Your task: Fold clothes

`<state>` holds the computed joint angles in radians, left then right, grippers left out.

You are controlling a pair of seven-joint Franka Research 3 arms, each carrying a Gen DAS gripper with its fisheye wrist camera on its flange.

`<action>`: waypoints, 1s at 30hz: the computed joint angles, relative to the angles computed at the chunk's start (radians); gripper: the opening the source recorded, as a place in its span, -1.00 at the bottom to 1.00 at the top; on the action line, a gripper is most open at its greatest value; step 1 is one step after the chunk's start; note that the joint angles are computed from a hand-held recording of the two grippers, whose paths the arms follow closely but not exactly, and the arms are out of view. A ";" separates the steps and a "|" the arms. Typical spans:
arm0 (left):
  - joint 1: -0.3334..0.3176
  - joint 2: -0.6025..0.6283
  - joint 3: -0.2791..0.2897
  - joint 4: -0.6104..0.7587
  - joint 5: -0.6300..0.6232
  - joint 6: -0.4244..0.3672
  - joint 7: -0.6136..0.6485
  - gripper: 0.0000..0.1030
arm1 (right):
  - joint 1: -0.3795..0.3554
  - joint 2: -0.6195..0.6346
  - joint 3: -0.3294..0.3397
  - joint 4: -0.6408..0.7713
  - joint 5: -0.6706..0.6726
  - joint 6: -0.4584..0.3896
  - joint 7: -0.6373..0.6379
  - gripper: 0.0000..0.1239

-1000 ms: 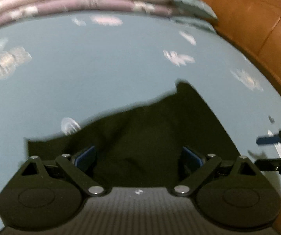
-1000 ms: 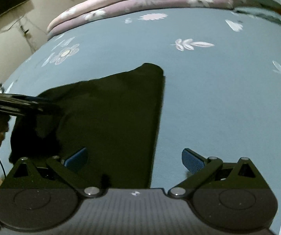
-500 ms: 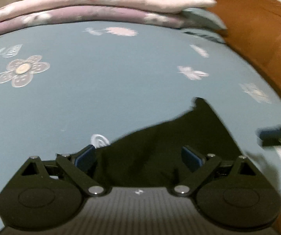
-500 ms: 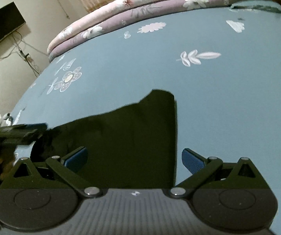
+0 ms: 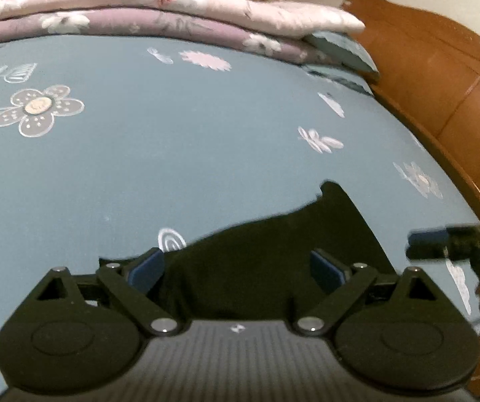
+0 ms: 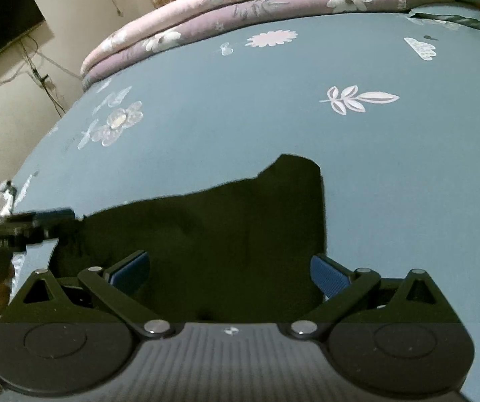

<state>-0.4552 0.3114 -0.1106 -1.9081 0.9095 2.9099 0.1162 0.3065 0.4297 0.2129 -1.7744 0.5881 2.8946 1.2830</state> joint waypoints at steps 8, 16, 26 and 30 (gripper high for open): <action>-0.001 -0.034 0.000 -0.115 -0.081 0.100 0.031 0.83 | -0.092 0.181 0.126 0.263 0.137 -0.057 -0.200 0.66; -0.014 -0.058 0.030 -0.153 -0.003 0.136 -0.070 0.83 | 0.027 0.445 -0.028 0.612 -0.018 -0.216 0.028 0.66; 0.040 -0.070 -0.038 -0.123 -0.119 0.059 0.083 0.82 | -0.097 0.150 0.114 0.258 0.109 -0.181 -0.182 0.66; 0.022 -0.063 -0.049 -0.072 -0.142 -0.051 0.108 0.79 | -0.085 0.048 0.089 0.136 0.156 -0.228 -0.259 0.66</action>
